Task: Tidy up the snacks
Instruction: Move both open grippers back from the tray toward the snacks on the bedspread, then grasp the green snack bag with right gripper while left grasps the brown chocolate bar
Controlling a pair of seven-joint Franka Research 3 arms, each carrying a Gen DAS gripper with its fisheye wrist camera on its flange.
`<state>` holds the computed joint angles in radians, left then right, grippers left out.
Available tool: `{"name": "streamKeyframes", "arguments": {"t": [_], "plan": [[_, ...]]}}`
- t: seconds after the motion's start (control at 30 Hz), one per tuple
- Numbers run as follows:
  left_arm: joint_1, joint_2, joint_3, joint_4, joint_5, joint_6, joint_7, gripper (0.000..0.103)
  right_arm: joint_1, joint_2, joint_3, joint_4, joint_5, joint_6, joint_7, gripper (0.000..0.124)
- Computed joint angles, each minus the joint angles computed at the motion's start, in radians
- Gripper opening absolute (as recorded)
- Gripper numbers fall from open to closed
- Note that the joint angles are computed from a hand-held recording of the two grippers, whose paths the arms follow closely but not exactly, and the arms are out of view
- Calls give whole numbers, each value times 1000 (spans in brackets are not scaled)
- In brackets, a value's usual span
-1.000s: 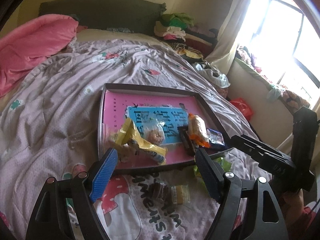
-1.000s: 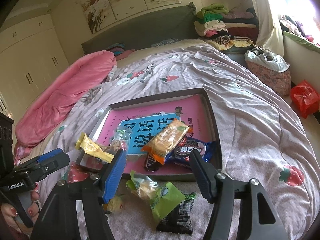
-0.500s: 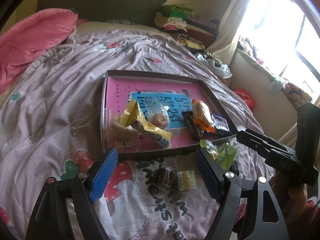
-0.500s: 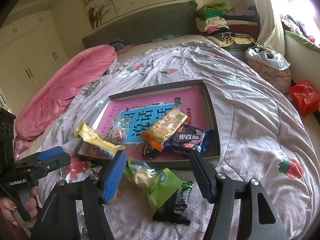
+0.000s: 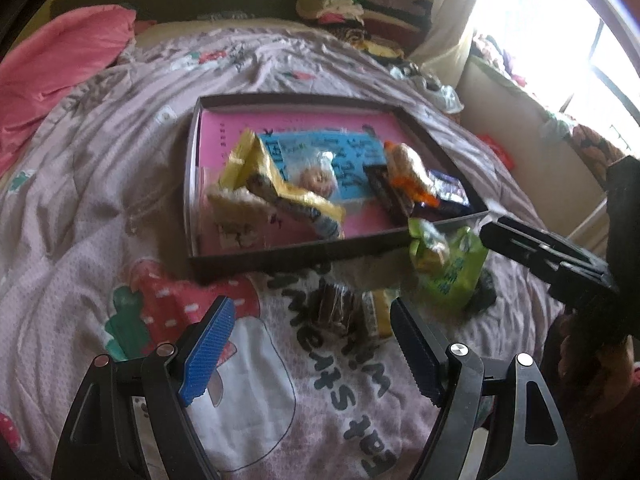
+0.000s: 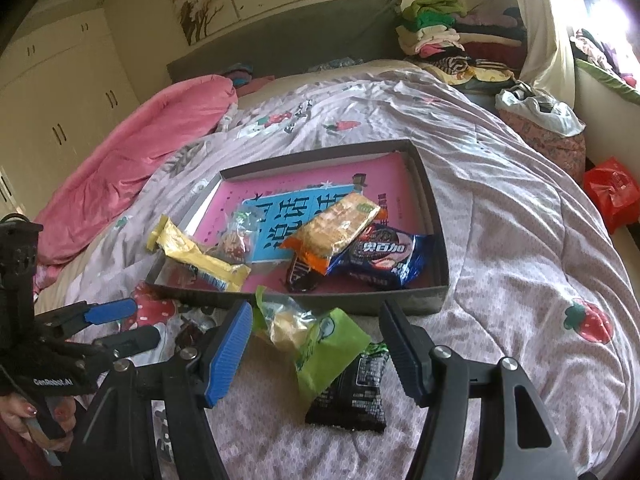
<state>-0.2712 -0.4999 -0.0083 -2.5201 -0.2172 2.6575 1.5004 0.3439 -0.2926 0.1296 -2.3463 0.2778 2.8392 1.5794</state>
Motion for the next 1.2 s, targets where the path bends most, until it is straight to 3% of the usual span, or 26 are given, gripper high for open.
{"name": "streamKeyframes", "arguments": {"t": [0.3, 0.57, 0.83, 1.2], "plan": [[-11, 5, 4, -7, -19, 3, 30, 81, -1, 17, 0, 4, -14, -34, -3, 65], [-32, 17, 18, -12, -49, 17, 76, 61, -2, 48, 4, 14, -32, -62, -3, 65], [-31, 29, 15, -13, -69, 23, 93, 52, 27, 69, 9, 13, -39, -10, -50, 65], [-23, 55, 6, -4, -85, 13, 107, 48, 43, 120, 13, 38, -39, 11, -89, 61]]}}
